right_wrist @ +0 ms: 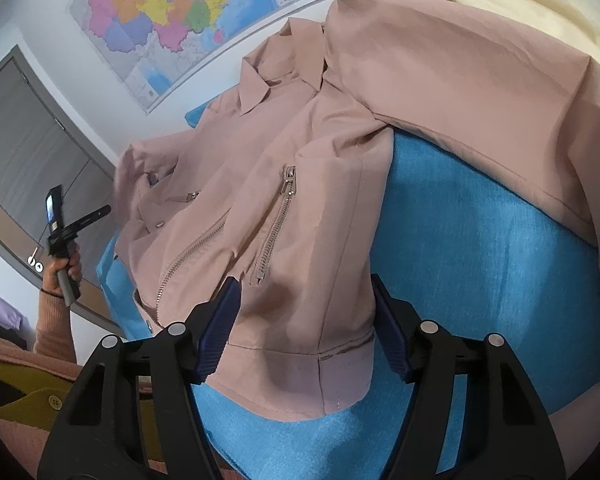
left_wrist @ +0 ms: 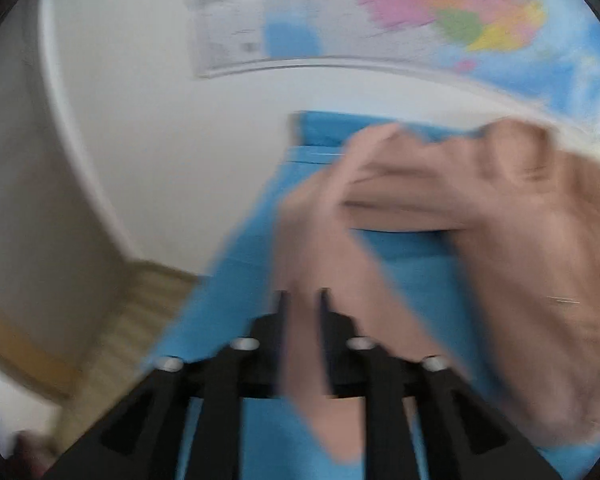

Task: Fold large clothes

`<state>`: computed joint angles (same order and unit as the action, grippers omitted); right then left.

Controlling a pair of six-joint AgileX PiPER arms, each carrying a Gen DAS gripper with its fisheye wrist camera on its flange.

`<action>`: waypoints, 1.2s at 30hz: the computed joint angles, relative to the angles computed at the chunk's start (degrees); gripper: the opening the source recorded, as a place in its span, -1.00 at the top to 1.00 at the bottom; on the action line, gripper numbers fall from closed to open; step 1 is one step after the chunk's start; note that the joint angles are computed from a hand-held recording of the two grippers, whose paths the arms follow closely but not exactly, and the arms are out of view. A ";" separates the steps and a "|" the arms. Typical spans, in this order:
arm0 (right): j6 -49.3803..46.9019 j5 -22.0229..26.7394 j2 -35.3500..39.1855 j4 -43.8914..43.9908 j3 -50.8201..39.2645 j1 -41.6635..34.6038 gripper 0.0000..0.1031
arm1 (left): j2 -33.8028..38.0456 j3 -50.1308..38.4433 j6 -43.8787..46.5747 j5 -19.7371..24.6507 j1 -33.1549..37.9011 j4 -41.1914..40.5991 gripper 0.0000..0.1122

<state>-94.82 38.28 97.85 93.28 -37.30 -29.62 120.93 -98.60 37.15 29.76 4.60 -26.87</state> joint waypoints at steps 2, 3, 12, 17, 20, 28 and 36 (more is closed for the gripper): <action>-0.24 0.50 0.59 0.26 0.05 -0.19 -0.27 | -2.84 5.44 11.46 1.65 0.52 -9.68 0.22; 0.11 0.47 0.71 -0.03 -0.07 -0.10 -0.28 | -3.75 7.79 17.19 2.76 0.68 -14.69 0.22; -0.86 4.07 3.09 -0.25 -0.34 -0.63 -0.04 | -1.15 15.26 43.71 23.21 1.26 -38.05 -0.53; -0.89 9.64 3.24 0.54 -1.00 -1.61 0.81 | 0.73 13.73 41.90 20.60 -4.76 -36.13 0.55; 0.19 14.31 -0.40 0.86 -0.57 -2.68 0.82 | -0.92 13.91 41.85 19.91 -5.81 -37.41 0.93; 2.64 27.96 -14.32 -1.11 1.70 -9.31 0.82 | -11.55 16.88 47.94 32.54 3.68 -47.37 0.93; 26.17 -2.96 -14.63 -29.96 -1.09 1.78 -0.37 | -11.85 20.65 52.18 17.88 1.80 -41.28 -0.08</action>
<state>-68.66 35.32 83.22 63.32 -38.39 -27.84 109.09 -77.95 89.33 47.63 6.40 -68.15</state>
